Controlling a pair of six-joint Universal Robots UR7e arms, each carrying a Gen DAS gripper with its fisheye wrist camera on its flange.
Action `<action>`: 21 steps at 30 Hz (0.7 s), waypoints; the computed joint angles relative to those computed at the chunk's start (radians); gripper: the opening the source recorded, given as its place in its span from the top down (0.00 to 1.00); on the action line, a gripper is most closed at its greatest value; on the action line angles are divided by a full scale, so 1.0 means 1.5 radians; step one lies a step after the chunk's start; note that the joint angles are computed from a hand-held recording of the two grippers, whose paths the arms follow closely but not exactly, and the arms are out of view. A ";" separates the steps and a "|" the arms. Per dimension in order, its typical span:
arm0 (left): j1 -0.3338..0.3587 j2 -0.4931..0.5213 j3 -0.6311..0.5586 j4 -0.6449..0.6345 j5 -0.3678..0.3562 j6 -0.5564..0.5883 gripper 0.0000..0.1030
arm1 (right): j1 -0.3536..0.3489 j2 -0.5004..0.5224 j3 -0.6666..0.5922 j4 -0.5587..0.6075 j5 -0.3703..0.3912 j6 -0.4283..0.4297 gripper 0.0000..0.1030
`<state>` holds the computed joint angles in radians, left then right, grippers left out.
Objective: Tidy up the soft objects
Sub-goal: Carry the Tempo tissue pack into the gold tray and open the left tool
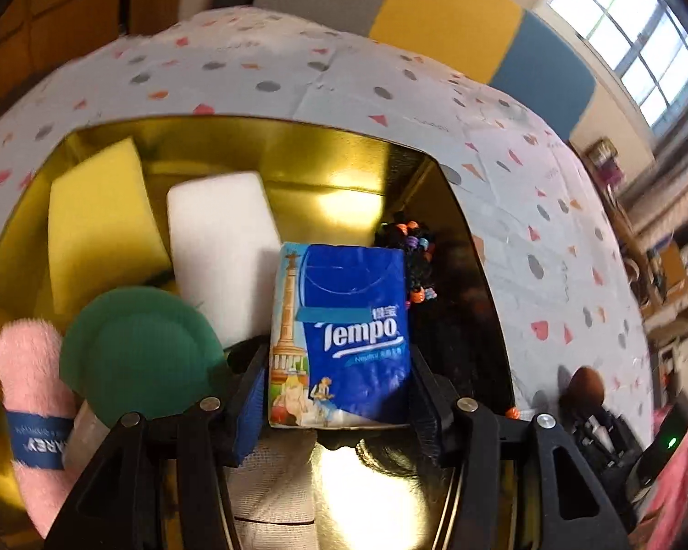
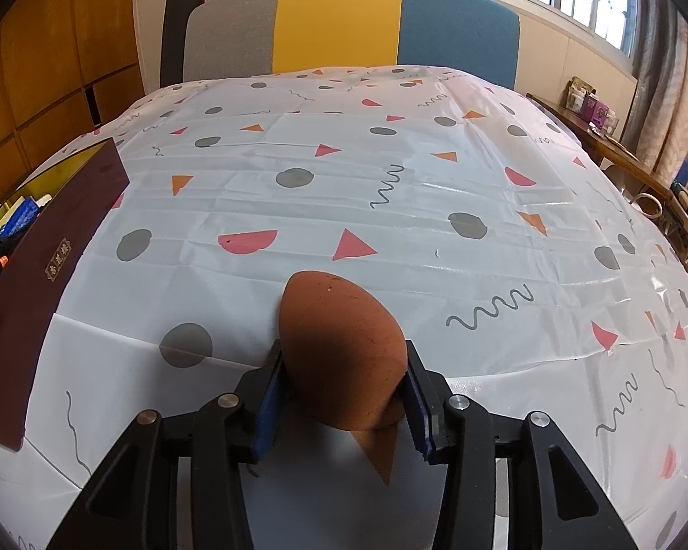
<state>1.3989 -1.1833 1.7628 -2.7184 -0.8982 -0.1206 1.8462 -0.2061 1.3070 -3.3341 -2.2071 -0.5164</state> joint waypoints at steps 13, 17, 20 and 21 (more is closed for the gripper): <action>-0.047 -0.048 0.086 -0.105 0.079 0.084 0.34 | 0.000 0.003 -0.004 0.000 -0.003 0.000 0.55; -0.072 -0.081 0.136 -0.163 0.104 0.115 0.32 | 0.000 0.001 -0.003 0.001 -0.001 0.001 0.55; -0.091 -0.109 0.175 -0.205 0.118 0.137 0.32 | 0.000 0.001 -0.003 0.002 -0.002 0.002 0.55; -0.096 -0.117 0.184 -0.212 0.122 0.140 0.31 | 0.000 0.001 -0.003 0.001 -0.002 0.002 0.55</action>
<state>1.2544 -1.3585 2.0394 -3.0364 -0.7151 0.0896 1.8460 -0.2040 1.3026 -3.3322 -2.2096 -0.5137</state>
